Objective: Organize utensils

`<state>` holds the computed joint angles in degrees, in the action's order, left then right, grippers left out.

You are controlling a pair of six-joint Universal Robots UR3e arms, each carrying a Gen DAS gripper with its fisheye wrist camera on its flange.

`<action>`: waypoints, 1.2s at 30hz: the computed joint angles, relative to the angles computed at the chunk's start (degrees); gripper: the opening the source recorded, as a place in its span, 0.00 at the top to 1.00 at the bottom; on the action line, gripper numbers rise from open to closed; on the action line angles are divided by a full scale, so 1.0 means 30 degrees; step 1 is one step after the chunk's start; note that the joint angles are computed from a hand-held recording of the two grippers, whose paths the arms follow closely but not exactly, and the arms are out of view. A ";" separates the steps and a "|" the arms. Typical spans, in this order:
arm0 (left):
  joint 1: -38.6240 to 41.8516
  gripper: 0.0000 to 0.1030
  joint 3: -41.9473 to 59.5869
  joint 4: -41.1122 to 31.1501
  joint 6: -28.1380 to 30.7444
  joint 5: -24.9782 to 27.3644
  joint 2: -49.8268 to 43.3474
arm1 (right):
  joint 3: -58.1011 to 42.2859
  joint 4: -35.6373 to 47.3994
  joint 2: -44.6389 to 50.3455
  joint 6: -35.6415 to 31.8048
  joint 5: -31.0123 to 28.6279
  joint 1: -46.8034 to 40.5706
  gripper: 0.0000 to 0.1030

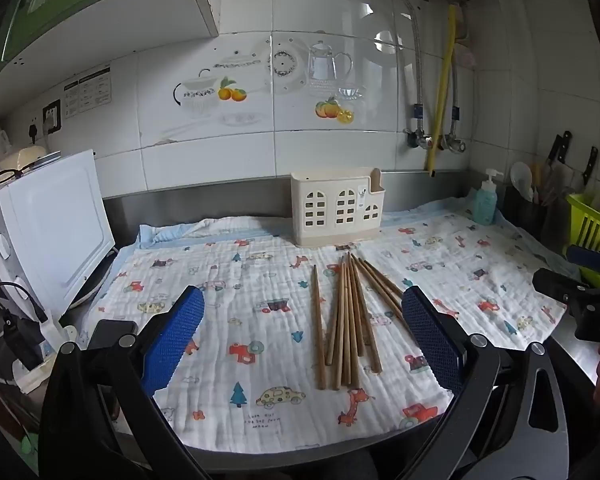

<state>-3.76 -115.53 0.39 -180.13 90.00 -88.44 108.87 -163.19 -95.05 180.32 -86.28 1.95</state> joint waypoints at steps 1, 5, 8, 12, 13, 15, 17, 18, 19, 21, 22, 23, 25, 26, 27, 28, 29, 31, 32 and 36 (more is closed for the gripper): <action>0.0072 0.05 -0.0010 0.0072 -0.0040 -0.0030 -0.0002 | -0.0011 0.0079 -0.0038 0.0002 -0.0001 -0.0007 0.06; -0.0236 0.05 0.0052 0.0505 0.0177 0.0638 -0.0225 | -0.0080 0.0397 -0.0158 -0.0060 0.0095 -0.0057 0.06; -0.0177 0.05 0.0241 0.0577 0.0055 0.0464 -0.0374 | -0.0009 0.0391 -0.0262 -0.0057 0.0194 -0.0115 0.06; -0.0347 0.05 -0.0547 0.1053 0.0160 0.0754 0.0229 | -0.0115 0.0521 -0.0321 -0.0081 0.0309 -0.0191 0.06; -0.0358 0.05 -0.0520 0.0986 0.0124 0.0769 0.0248 | -0.0130 0.0484 -0.0284 -0.0084 0.0301 -0.0195 0.06; -0.0373 0.05 -0.0514 0.0905 0.0129 0.0774 0.0296 | -0.0022 0.0449 -0.0378 -0.0075 0.0280 -0.0216 0.06; -0.0397 0.05 -0.0545 0.0905 0.0134 0.0801 0.0348 | 0.0070 0.0339 -0.0403 -0.0057 0.0152 -0.0112 0.06; -0.0396 0.05 -0.0557 0.0881 0.0142 0.0778 0.0376 | 0.0076 0.0311 -0.0392 -0.0052 0.0114 -0.0090 0.06; -0.0294 0.05 -0.0663 0.1107 0.0187 0.0670 0.0281 | 0.0113 0.0294 -0.0419 -0.0068 0.0179 -0.0129 0.06; -0.0305 0.05 -0.0691 0.1041 0.0200 0.0676 0.0329 | 0.0202 0.0183 -0.0426 -0.0081 0.0243 -0.0166 0.06; -0.0300 0.05 -0.0718 0.1034 0.0207 0.0652 0.0363 | 0.0213 0.0224 -0.0481 -0.0111 0.0243 -0.0170 0.06; -0.0304 0.05 -0.0737 0.1025 0.0217 0.0653 0.0388 | 0.0212 0.0151 -0.0417 -0.0052 0.0237 -0.0165 0.06; -0.0293 0.05 -0.0784 0.1028 0.0201 0.0652 0.0433 | 0.0207 0.0202 -0.0460 -0.0057 0.0254 -0.0181 0.06; -0.0310 0.05 -0.0787 0.1051 0.0180 0.0668 0.0419 | 0.0199 0.0132 -0.0403 -0.0035 0.0175 -0.0121 0.06; -0.0290 0.05 -0.0817 0.1024 0.0167 0.0639 0.0467 | 0.0214 0.0146 -0.0440 -0.0040 0.0200 -0.0140 0.06; -0.0261 0.05 -0.0852 0.0991 0.0156 0.0608 0.0522 | 0.0209 0.0177 -0.0452 -0.0045 0.0241 -0.0163 0.06; -0.0407 0.05 -0.0779 0.1090 0.0169 0.0779 0.0364 | 0.0187 0.0211 -0.0452 -0.0045 0.0221 -0.0149 0.06; -0.0425 0.05 -0.0783 0.1122 0.0177 0.0809 0.0345 | 0.0183 0.0205 -0.0443 -0.0026 0.0156 -0.0110 0.06; -0.0440 0.05 -0.0799 0.1097 0.0164 0.0823 0.0377 | 0.0204 0.0153 -0.0423 -0.0025 0.0200 -0.0127 0.06; -0.0443 0.05 -0.0851 0.1109 0.0182 0.0791 0.0410 | 0.0238 0.0074 -0.0387 -0.0036 0.0176 -0.0099 0.06</action>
<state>-5.09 -118.08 3.72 -179.58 92.37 -87.21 109.59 -162.97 -96.21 180.22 -85.75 1.65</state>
